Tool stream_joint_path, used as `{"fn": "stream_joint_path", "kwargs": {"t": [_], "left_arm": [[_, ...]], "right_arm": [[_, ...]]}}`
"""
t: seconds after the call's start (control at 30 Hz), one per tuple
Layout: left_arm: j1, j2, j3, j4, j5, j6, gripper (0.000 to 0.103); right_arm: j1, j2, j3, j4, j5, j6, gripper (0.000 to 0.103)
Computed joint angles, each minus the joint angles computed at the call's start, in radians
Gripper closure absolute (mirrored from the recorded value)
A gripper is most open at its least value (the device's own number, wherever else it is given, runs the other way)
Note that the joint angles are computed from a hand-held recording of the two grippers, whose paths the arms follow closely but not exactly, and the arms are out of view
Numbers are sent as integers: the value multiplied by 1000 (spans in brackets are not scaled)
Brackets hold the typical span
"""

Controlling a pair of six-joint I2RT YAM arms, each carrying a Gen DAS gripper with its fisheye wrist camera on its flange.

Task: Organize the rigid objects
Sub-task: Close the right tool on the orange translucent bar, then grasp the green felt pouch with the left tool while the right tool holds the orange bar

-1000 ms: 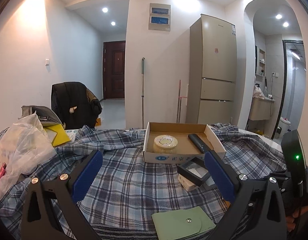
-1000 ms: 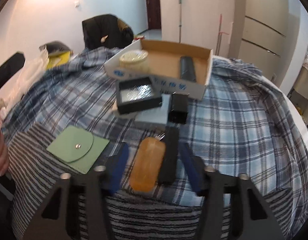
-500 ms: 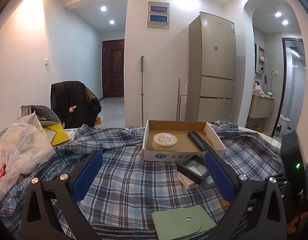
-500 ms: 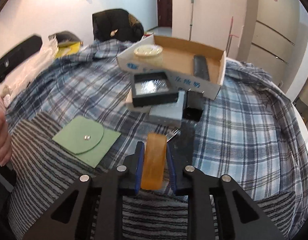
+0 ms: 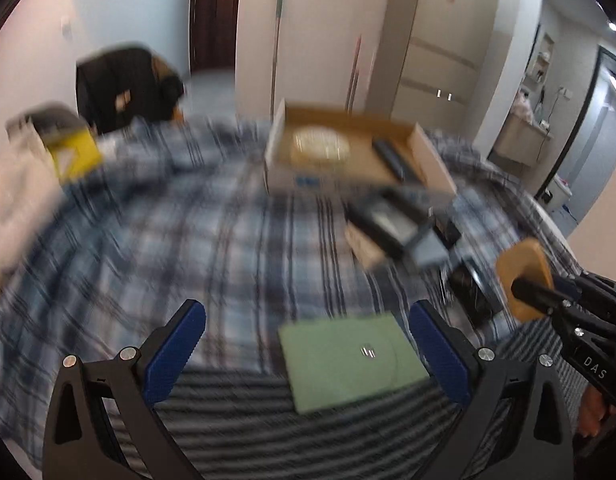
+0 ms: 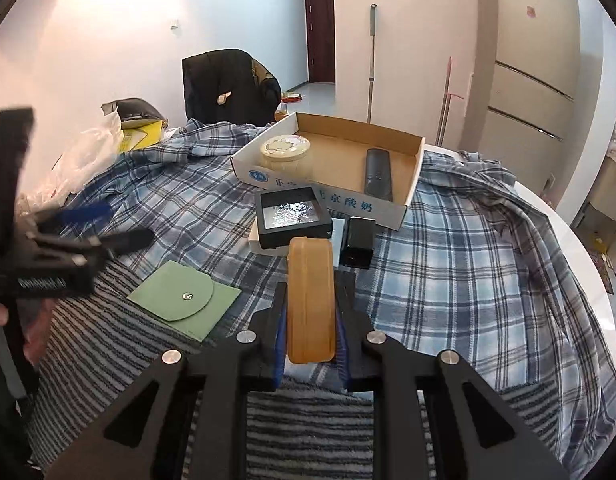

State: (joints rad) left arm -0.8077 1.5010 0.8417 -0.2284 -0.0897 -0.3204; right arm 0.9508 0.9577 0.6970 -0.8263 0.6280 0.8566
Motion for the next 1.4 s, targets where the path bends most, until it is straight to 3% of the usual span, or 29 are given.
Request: {"fn": "stream_joint_path", "kwargs": {"t": [0.17,0.23,0.4,0.57,0.8,1.07,1.4], "left_arm": [[-66,111,124,-119,-48,-23,0],[-73,159,168,-143,-18,-15,0],[-100,283,275,-244,-91,-67,0],[-96,343,312,-271,-43,-106,0],[-112,419,372,-318,-52,-112,0],[-88,396,347,-303,-19,-87,2],[-97,16,163,-196,-109,-20,2]], "right_arm": [[-8,-22,-16,0,0,2,84],[-11,-36,-28,5,4,1,84],[-27,-97,-71,32,-2,-12,84],[-50,-145,-105,50,-13,-32,84],[-36,-184,-112,40,3,-25,84],[-33,-172,-114,48,0,-28,84],[-26,-193,-37,-67,49,-2,84]]}}
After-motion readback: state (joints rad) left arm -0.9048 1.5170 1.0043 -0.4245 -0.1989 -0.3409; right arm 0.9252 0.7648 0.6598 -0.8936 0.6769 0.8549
